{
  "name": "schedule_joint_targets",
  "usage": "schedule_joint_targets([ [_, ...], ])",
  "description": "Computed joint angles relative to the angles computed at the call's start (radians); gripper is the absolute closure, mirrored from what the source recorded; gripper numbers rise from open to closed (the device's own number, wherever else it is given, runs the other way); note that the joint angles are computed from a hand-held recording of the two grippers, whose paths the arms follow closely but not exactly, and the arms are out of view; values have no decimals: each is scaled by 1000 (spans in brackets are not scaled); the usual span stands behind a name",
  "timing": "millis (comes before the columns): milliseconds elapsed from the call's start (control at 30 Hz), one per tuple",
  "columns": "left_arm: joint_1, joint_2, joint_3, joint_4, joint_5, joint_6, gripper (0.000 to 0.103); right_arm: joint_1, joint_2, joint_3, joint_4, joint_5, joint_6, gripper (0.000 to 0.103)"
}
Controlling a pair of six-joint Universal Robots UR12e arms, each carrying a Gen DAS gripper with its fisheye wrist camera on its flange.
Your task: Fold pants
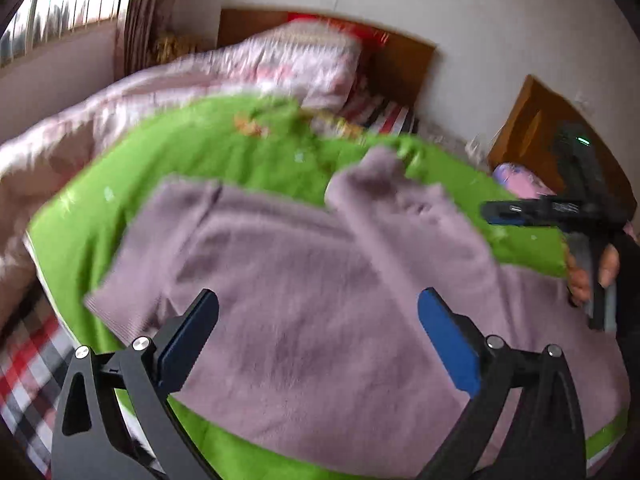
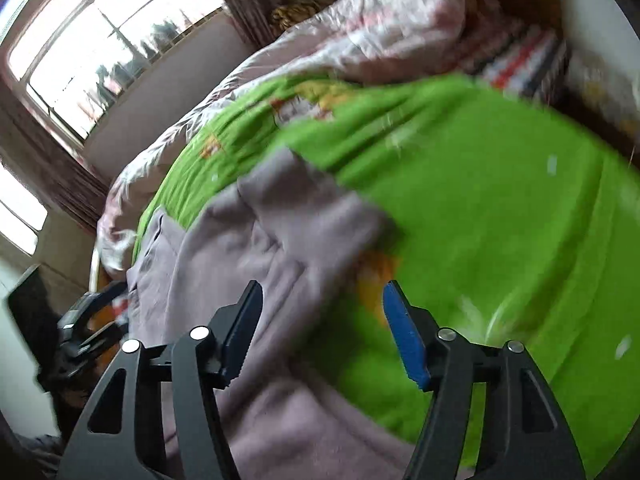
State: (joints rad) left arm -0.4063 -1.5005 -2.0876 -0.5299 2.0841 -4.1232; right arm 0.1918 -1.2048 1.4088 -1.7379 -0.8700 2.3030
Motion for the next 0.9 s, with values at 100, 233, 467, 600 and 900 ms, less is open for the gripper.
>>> schedule_joint_targets([
  [100,51,14,-45,24,-128,-34,4,7,10,4,59,19,-12,50],
  [233,61,20,-63,63,-156,-1,3,22,21,3,57,56,31,86],
  [467,-18,49,-114,164,37,-187,9,46,-106,144,-247,126,-10,93],
  [600,-95,103,-174,133,227,-454,9,122,-171,149,-122,150,-262,89],
  [900,-137,161,-202,40,236,-528,9,193,-142,88,114,144,-474,42],
])
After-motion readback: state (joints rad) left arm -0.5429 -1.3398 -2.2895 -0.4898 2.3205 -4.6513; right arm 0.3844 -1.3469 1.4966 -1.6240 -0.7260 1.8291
